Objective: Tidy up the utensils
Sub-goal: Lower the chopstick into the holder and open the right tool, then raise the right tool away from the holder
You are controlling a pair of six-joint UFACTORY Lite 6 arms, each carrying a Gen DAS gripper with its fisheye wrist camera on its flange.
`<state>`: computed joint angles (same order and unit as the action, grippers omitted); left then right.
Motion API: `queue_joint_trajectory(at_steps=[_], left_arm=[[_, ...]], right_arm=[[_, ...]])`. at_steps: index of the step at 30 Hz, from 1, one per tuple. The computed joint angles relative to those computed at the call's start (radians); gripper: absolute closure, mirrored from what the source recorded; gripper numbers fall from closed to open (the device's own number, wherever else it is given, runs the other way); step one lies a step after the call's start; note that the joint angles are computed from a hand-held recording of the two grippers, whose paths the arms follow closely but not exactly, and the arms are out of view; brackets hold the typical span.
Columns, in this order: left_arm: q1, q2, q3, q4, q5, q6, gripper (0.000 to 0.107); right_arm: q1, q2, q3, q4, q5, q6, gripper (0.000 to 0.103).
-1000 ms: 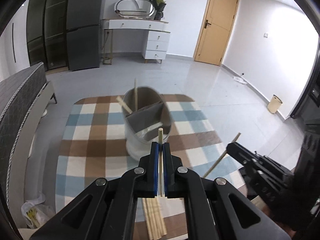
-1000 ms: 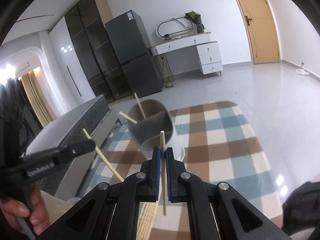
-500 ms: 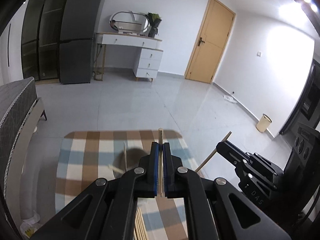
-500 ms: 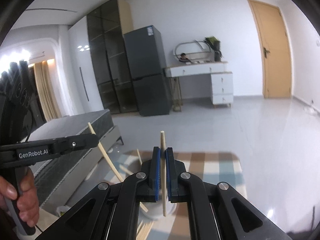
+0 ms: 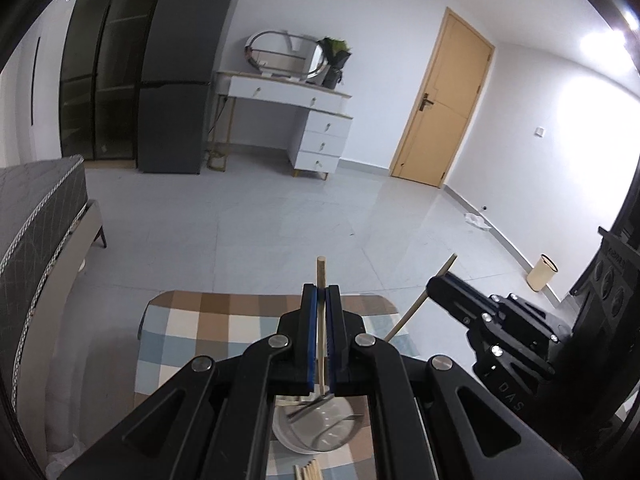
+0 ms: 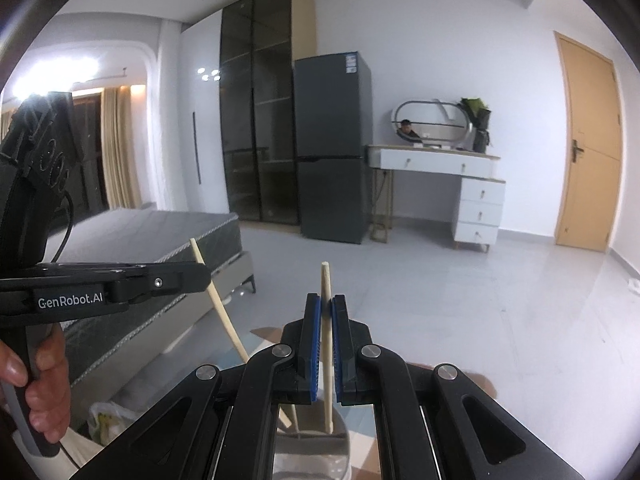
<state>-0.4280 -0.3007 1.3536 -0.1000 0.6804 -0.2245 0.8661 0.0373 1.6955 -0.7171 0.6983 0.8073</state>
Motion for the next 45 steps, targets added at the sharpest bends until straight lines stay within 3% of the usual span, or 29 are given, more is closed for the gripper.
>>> queue_joint_trajectory(at_steps=[10,27,32,34,36,39,45], left_arm=[[0.081,0.003,-0.114,-0.122,-0.058,0.113,0.107],[0.106,0.041,-0.092,-0.311,0.058,0.302,0.107],[0.082,0.045,-0.068,-0.257,0.11,0.26,0.105],[0.082,0.035,-0.069,-0.256,0.122,0.253,0.098],[0.082,0.022,-0.072,-0.241,0.134,0.231,0.078],[0.065,-0.024,-0.085,-0.174,0.14,0.157,0.065],[-0.032,-0.13,-0.093,0.054,0.196,-0.08,0.055]], right_arm=[[-0.05,0.08,-0.021,0.061,-0.083,-0.089,0.098],[-0.063,0.008,-0.261,0.158,-0.184,-0.124,0.096],[-0.063,-0.115,-0.412,0.112,-0.198,-0.008,0.075],[-0.056,-0.17,-0.468,0.096,-0.185,0.035,0.069],[-0.048,-0.226,-0.516,0.086,-0.171,0.076,0.063],[-0.013,-0.32,-0.586,0.042,-0.134,0.163,0.056],[0.158,-0.473,-0.665,-0.13,0.029,0.414,0.037]])
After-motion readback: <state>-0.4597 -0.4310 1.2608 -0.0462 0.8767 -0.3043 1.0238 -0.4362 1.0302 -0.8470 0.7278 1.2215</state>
